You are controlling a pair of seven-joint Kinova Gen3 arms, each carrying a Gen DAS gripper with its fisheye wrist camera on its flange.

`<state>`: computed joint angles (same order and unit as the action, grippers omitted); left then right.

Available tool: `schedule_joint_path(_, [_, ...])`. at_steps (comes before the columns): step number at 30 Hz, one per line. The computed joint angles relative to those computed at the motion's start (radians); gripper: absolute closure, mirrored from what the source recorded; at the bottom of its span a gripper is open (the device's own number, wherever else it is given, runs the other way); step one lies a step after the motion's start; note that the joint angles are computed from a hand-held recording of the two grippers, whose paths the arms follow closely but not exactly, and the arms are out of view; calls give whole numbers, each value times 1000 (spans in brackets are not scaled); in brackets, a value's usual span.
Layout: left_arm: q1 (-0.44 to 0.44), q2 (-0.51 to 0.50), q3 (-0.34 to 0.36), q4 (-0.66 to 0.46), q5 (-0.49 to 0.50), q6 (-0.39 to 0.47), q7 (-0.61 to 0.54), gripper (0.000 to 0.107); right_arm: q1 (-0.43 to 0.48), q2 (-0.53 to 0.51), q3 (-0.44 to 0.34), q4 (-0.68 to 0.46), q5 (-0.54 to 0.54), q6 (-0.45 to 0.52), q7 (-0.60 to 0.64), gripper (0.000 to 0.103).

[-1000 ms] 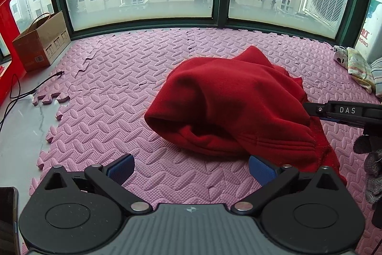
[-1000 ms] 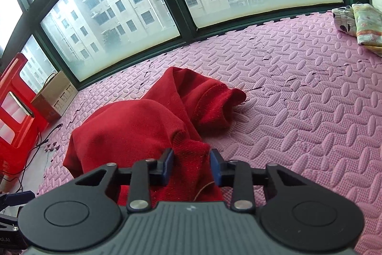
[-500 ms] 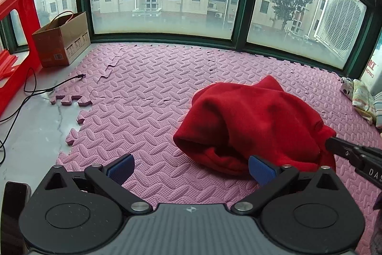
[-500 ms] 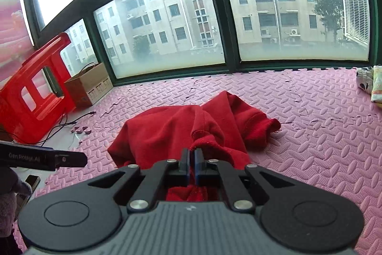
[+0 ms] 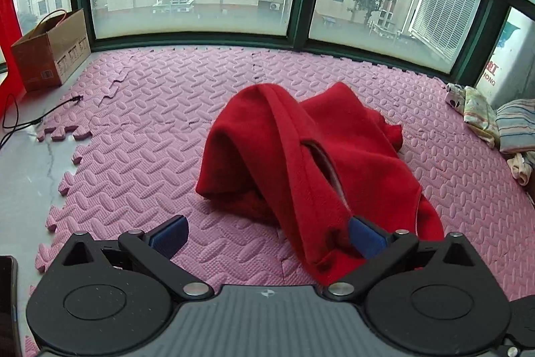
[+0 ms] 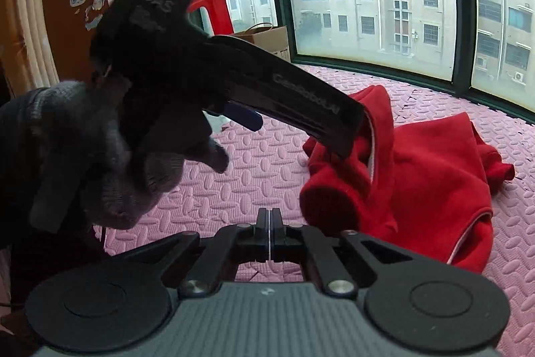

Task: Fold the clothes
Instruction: 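Close the right tool on the waistband while the left tool grasps it too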

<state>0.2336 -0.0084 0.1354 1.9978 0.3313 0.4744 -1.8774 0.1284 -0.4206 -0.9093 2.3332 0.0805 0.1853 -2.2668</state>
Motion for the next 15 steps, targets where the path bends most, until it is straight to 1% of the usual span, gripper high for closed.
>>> schedule_joint_path(1, [0,12,2,2,-23,0,20,5,-44,-3,31,2,-14,17,12,102])
schedule_joint_path(3, [-3,36,1,0,-40,9,41,10,-105,-50,95,12,-28,66,5,98])
schedule_joint_path(5, [-19,59,-1,-9,-6,33,16,18,-114,-116,127,20,-51,123,-8,97])
schedule_joint_path(6, [-25,61,0,-8,6,37,5,19,-104,-145,143,20,-62,160,-9,92])
schedule_joint_path(7, [-31,63,0,-6,17,41,-5,22,-79,-166,147,20,-64,187,-15,90])
schedule_joint_path(8, [-39,62,2,-4,44,45,-31,24,-51,-174,132,14,-50,205,-37,84])
schedule_joint_path(9, [-47,60,4,-2,74,49,-61,24,-5,-187,135,26,-20,228,-74,75])
schedule_joint_path(10, [-53,59,5,-1,101,54,-87,25,23,-181,128,21,-1,239,-110,74])
schedule_joint_path(11, [-54,57,5,-1,112,54,-98,25,69,-171,139,34,35,244,-130,73])
schedule_joint_path(12, [-53,56,6,-1,117,53,-104,25,105,-159,133,38,55,249,-157,73])
schedule_joint_path(13, [-54,57,5,-5,128,61,-111,25,129,-149,135,42,60,247,-169,72])
schedule_joint_path(14, [-59,57,3,-8,147,70,-126,25,166,-142,136,51,50,234,-165,69])
schedule_joint_path(15, [-65,57,1,-11,167,80,-143,25,187,-129,138,54,45,233,-175,67])
